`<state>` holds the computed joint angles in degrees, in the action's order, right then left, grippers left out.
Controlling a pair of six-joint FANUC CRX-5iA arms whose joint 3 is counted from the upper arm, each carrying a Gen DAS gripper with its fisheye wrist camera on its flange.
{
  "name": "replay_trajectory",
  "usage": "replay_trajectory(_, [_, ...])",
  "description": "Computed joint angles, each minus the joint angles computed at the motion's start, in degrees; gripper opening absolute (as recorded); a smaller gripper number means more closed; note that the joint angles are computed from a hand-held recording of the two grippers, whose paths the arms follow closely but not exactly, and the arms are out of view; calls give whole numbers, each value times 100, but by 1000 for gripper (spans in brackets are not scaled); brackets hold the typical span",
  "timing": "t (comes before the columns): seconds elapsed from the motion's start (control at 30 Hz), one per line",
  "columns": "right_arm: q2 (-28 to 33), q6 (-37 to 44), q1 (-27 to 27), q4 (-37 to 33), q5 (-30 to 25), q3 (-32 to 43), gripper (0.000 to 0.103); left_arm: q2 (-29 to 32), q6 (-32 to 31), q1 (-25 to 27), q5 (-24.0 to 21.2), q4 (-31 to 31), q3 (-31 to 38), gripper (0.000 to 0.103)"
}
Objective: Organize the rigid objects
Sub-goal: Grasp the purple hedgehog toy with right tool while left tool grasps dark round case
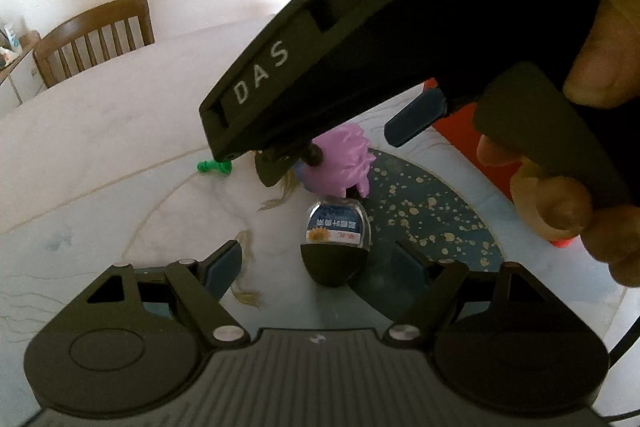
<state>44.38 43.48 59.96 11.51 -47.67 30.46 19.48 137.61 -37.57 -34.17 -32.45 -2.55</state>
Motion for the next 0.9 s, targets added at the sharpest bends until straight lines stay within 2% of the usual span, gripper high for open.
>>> replay_trajectory(0.23, [109,48,-94,-397,-160,229,79,45,187,-58,-58,-126,74,79])
replay_trajectory(0.37, [96,101,-111,-450,-116,225,73,27,229,-80,-48,-171,82,60])
replay_trajectory(0.47, [94,82,-113,-439,-91,219,64,17,273,-69,-80,-162,90,51])
replay_trajectory(0.6, [82,26,-94,-331,-98,170,59,16,230,-69,-126,-152,116,38])
replay_trajectory(0.9, [27,-104,-32,-140,-108,97,59,-10,85,-17,-223,84,125,38])
